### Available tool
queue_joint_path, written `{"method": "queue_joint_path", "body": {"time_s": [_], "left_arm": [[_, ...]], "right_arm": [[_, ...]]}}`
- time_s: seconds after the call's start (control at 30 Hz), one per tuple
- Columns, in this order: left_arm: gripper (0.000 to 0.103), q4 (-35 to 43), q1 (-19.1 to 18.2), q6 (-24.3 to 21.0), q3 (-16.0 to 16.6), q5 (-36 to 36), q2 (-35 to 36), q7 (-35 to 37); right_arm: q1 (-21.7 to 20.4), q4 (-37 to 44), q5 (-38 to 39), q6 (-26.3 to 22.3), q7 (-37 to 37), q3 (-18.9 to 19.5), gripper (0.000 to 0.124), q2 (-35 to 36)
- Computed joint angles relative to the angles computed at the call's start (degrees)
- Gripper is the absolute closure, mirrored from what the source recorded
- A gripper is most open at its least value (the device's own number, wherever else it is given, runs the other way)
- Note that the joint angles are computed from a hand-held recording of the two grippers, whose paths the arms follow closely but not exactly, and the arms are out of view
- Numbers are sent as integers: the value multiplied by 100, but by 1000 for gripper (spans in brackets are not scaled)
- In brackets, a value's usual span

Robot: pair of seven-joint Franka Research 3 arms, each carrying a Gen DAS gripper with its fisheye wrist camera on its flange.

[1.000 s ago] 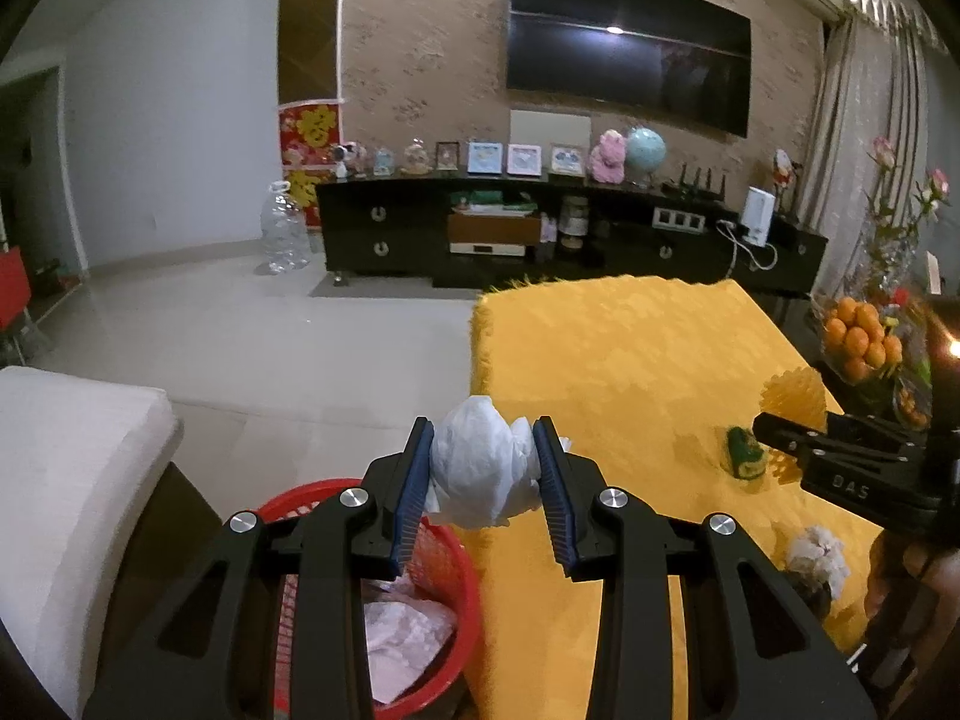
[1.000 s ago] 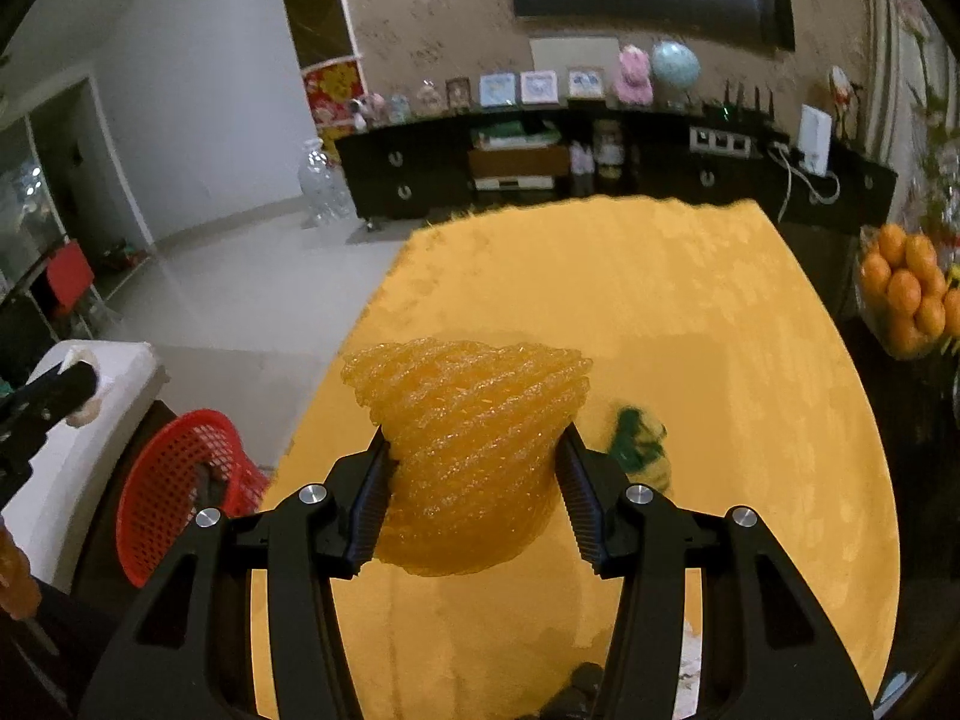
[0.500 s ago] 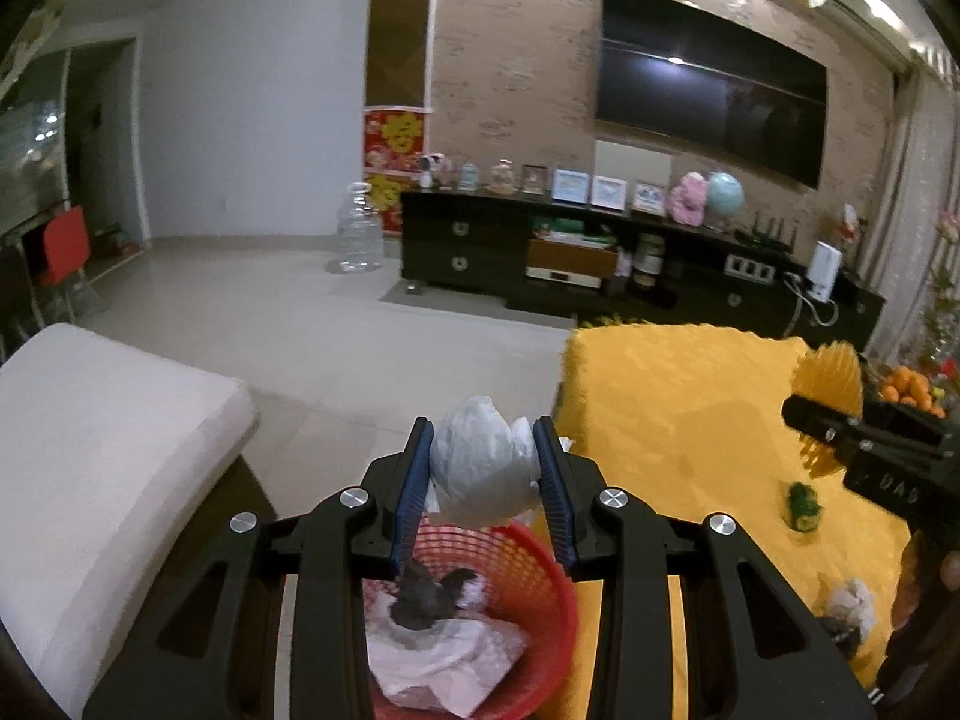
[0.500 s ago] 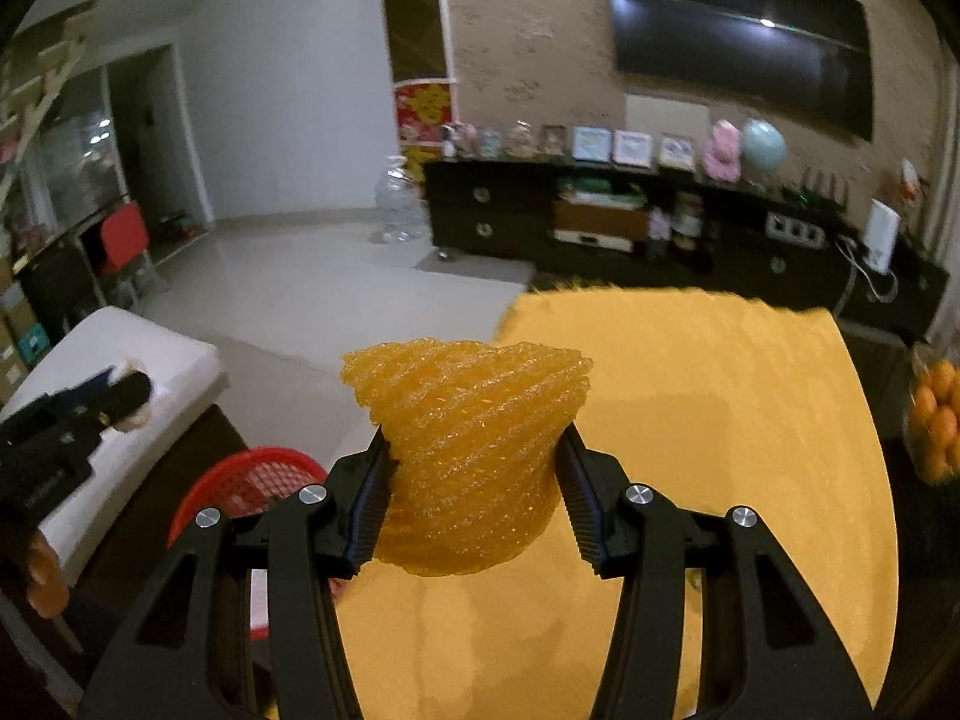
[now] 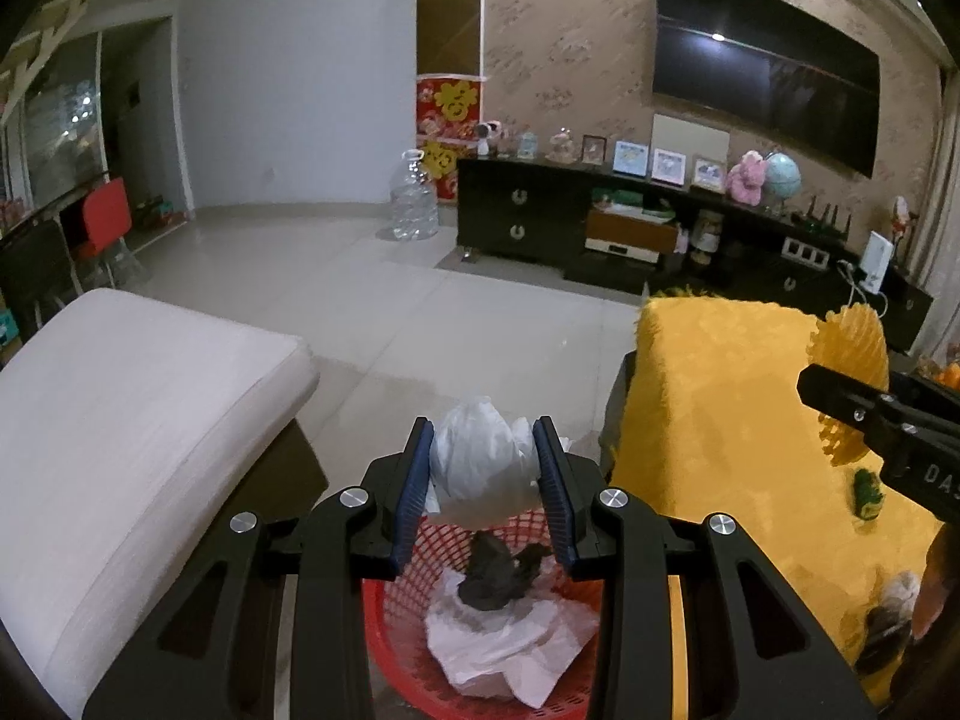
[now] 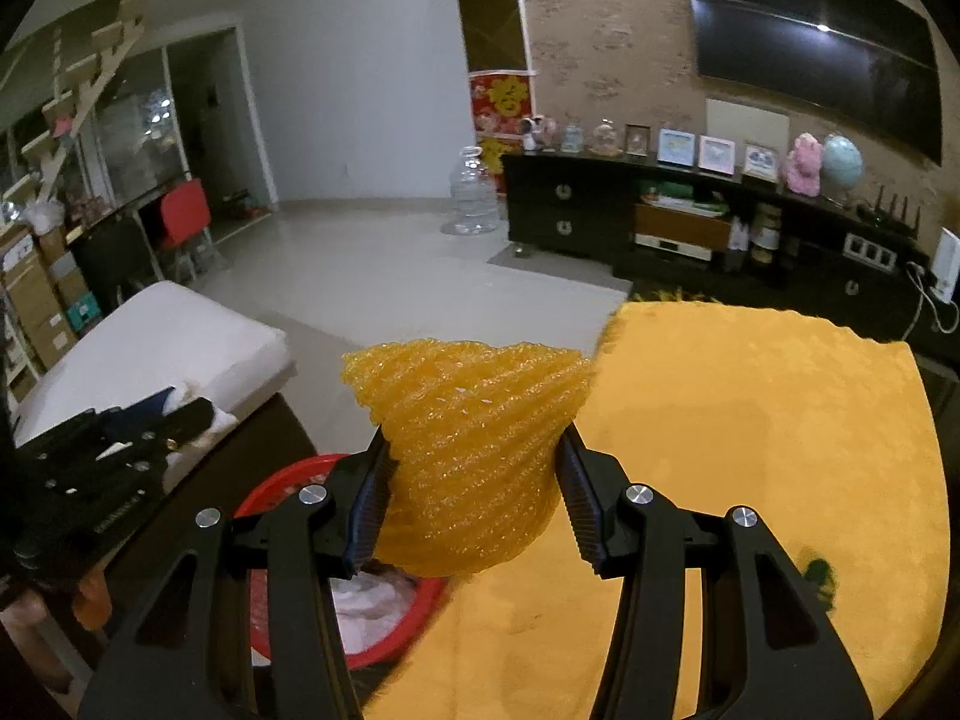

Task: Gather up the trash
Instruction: 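Carry the tissue and orange foam net over the red wastebasket, then open the right tool to drop the foam net while the left tool releases the tissue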

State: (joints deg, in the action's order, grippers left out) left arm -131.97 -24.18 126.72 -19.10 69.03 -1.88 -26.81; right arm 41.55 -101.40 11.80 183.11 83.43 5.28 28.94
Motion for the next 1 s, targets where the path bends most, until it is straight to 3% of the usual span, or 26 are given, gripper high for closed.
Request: {"method": "queue_joint_path", "body": {"time_s": [0.27,0.53,1.0], "left_arm": [[70,-250,70,85,30,-245,-80,105],[70,-549,251,666,131,-436,-146,137],[69,-409,363,1019,333,-1515,394,1130]], "right_arm": [[-46,278,-30,-268,-100,250,74,222],[-136,572,-55,-602,-300,479,74,470],[109,1022,-311,-1228,-323,339,71,852]]}}
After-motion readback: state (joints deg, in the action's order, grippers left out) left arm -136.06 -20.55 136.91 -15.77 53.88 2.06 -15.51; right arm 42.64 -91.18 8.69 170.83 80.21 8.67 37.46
